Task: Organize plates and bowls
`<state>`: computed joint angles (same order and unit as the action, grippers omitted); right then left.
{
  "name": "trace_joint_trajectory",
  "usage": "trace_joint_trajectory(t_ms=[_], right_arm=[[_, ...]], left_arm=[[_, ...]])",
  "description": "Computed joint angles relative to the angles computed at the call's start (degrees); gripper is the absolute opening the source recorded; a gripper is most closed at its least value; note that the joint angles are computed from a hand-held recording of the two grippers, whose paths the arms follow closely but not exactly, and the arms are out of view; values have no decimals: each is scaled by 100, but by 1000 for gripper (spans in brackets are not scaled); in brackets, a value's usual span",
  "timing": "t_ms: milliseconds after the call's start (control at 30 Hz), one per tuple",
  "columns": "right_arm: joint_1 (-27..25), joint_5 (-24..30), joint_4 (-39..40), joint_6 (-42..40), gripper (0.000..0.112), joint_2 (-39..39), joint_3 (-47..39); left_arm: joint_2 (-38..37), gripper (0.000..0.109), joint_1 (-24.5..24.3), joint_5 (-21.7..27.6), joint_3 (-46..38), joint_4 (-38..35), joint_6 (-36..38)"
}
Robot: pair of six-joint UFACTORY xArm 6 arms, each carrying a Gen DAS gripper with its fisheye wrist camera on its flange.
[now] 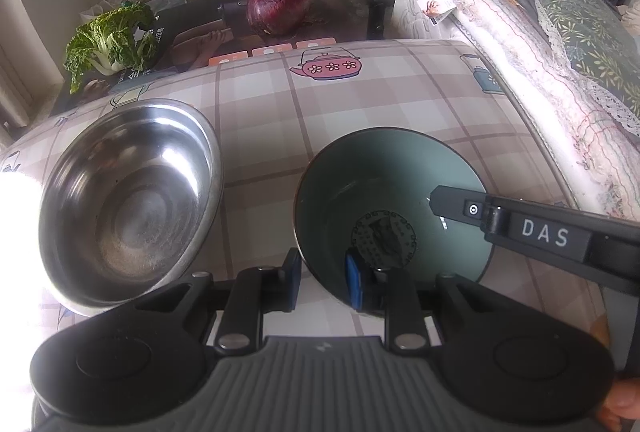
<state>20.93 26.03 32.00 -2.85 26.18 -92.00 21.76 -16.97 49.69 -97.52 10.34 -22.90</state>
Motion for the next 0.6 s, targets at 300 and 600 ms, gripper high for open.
trace_joint_trajectory(t_ms=[300,600], right_arm=[[-5,-24,18,11,17,-34,28],[4,-70,-2,20,17,-136,65]], left_arm=[[-104,25,-11,-69,88,52,-43],[-252,25,-26,-138,148,99,-83]])
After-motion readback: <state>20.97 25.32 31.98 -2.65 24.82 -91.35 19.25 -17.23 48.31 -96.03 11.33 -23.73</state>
